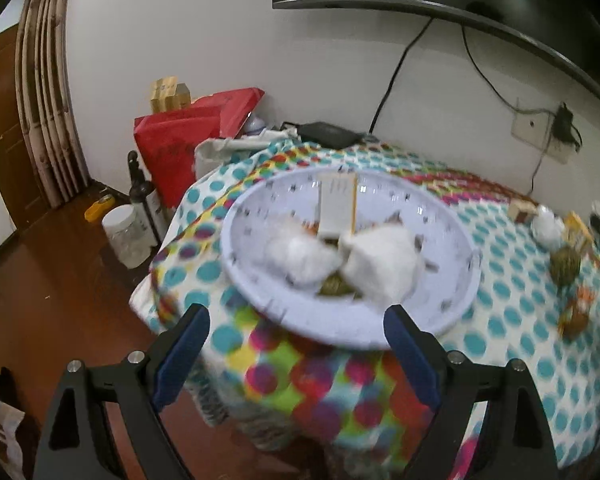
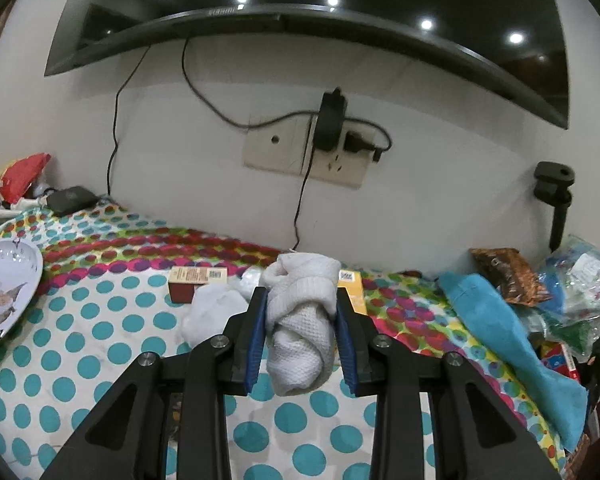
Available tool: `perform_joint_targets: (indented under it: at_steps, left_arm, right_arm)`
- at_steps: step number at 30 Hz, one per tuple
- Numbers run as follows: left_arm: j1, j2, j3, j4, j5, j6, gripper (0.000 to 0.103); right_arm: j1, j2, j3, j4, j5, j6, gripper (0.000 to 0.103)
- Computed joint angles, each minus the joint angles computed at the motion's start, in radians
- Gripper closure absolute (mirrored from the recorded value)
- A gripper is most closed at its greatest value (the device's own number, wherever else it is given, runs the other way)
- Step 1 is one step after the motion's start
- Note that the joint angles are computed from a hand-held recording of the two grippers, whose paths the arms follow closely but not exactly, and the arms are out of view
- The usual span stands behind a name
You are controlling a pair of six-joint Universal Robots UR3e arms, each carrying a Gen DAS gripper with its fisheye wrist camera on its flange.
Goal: Organize objects
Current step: 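Carry the white sock to the plate and release it with the right gripper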
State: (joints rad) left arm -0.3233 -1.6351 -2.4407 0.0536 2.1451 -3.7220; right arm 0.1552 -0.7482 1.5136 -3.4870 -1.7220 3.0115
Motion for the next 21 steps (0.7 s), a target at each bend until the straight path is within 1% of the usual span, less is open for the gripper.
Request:
perform_joint_targets:
  at_steps: [3,4,6,9,11,12,13,17,21]
  left_arm:
    - [-0.032,-0.008,-0.044,0.046,0.02,-0.011,0.012]
    - [-0.041,-0.008,-0.069,0.077,0.021,-0.02,0.012]
    - [-0.057,-0.005,-0.096,0.102,0.022,-0.034,0.012]
    - [-0.071,-0.018,-0.127,0.15,0.007,-0.043,0.012]
    - [-0.057,-0.014,-0.147,0.167,-0.035,-0.053,0.012]
    - [-0.037,-0.001,-0.157,0.171,-0.076,-0.053,0.012]
    - [-0.026,0.008,-0.161,0.175,-0.095,-0.049,0.012]
    - [-0.034,0.034,-0.17,0.197,-0.108,-0.049,0.012]
    - [-0.008,0.056,-0.183,0.195,-0.165,-0.045,0.012]
  right_arm:
    - [0.03,0.003,-0.011,-0.002,-0.029,-0.033,0.073]
    - [0.042,-0.004,-0.005,-0.005,-0.029,-0.036,0.073]
    - [0.075,-0.024,-0.008,-0.005,-0.035,-0.045,0.073]
    - [0.137,-0.044,-0.054,0.04,-0.031,-0.057,0.073]
    - [0.181,-0.045,-0.09,0.068,-0.026,-0.064,0.073]
    - [0.212,-0.04,-0.125,0.102,-0.023,-0.062,0.073]
    - [0.232,-0.033,-0.152,0.128,-0.022,-0.056,0.073]
    - [0.343,0.047,-0.322,0.258,-0.042,-0.043,0.073]
    - [0.438,0.164,-0.529,0.4,-0.062,-0.028,0.073]
